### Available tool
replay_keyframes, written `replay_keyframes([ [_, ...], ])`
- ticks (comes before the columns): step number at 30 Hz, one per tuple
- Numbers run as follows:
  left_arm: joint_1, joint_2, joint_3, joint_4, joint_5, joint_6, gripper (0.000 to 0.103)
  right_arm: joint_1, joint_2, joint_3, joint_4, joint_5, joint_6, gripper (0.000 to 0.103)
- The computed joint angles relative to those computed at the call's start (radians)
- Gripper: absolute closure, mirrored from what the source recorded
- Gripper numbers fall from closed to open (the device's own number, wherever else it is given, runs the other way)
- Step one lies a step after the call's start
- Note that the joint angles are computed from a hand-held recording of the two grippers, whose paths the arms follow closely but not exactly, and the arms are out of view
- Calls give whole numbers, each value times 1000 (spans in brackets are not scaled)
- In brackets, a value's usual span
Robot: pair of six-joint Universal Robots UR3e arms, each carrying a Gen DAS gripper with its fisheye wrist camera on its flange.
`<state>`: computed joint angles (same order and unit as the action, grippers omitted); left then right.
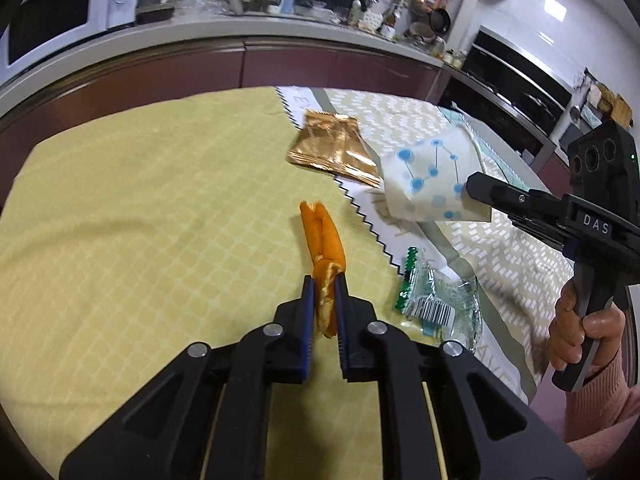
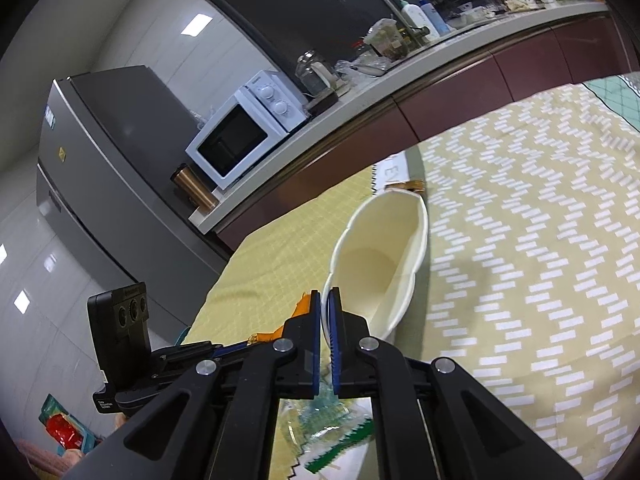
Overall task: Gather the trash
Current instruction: 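Grasp the orange peel with the left tool while the right tool lifts the cup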
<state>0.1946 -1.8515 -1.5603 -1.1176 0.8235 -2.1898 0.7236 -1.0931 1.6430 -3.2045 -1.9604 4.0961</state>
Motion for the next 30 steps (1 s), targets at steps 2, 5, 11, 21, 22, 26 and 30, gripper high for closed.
replay_keyframes([
  [2,31,26,-15,-10,-14,13,99,2,9,-25,10,2,-9,100],
  [5,90,71,-38,-42,-42,51,99,5,22,-58,19,9,-22,100],
  [11,194,112,-22,-156,-83,130,99,7,61,-143,35,46,-45,100],
  [21,353,164,-32,-240,-115,214,99,5,215,-441,152,168,-115,100],
  [22,371,168,-29,-251,-118,221,99,3,235,-479,166,185,-121,100],
  [26,438,163,6,-304,-136,242,99,-5,320,-647,242,247,-151,100],
  [30,507,146,51,-348,-148,257,99,-6,455,-923,379,310,-190,100],
])
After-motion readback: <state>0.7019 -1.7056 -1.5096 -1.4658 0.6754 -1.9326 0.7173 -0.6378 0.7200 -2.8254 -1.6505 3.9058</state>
